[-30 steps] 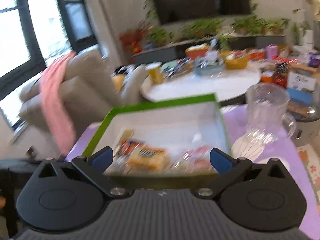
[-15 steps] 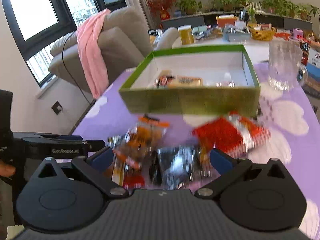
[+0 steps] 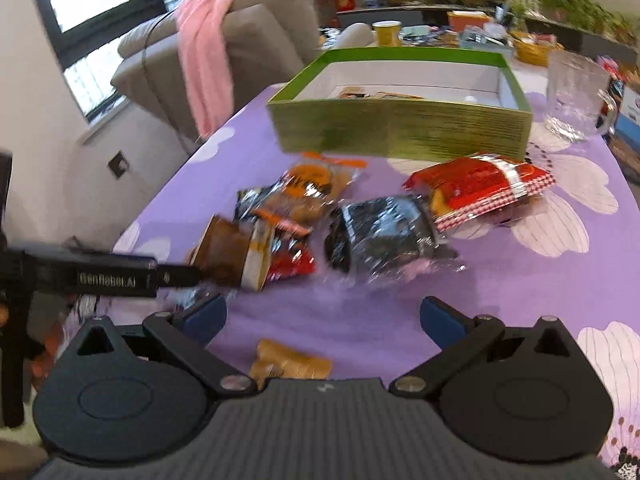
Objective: Organize snacks
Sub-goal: 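Return both tools to the remaining snack pile, then grasp the clear wrapped dark candy with the left tool while the right tool grasps the tan bar pack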
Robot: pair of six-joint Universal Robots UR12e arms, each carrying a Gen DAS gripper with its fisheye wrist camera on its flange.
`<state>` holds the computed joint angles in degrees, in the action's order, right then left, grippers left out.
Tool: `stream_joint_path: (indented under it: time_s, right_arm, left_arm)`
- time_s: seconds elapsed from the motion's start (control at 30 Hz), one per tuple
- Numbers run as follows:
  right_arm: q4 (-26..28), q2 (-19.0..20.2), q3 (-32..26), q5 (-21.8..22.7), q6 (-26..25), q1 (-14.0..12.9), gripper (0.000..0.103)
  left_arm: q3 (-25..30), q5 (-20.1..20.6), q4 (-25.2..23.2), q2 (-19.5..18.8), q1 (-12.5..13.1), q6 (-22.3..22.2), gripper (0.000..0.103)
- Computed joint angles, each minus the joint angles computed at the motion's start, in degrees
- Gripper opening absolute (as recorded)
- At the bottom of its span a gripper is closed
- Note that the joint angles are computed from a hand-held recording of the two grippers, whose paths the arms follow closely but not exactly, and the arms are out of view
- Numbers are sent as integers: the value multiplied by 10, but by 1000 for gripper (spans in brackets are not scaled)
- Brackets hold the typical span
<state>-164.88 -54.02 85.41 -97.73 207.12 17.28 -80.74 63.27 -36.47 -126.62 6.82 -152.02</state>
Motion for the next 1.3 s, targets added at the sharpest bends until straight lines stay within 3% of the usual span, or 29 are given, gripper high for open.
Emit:
stream_joint_path:
  time_s: [0.17, 0.33, 0.5, 0.77, 1.1, 1.2, 1.3]
  right_arm:
    - [9, -6, 9, -3, -52, 8, 52]
    - [8, -11, 20, 9, -67, 11, 52]
    - [25, -14, 26, 31, -88, 12, 52]
    - [66, -10, 18, 20, -123, 18, 52]
    - [76, -3, 9, -59, -59, 12, 52]
    - [71, -7, 14, -47, -40, 9, 52]
    - [53, -8, 19, -24, -57, 8, 52]
  left_arm:
    - [-26, -10, 14, 17, 8, 29, 61]
    - [-47, -19, -10, 33, 15, 101, 61]
    - [-58, 10, 1, 35, 9, 129, 61]
    - [-48, 43, 36, 22, 2, 79, 61]
    - [-14, 90, 56, -2, -7, 13, 62]
    - [-10, 96, 55, -4, -6, -7, 62]
    - [-10, 103, 63, -5, -3, -26, 61]
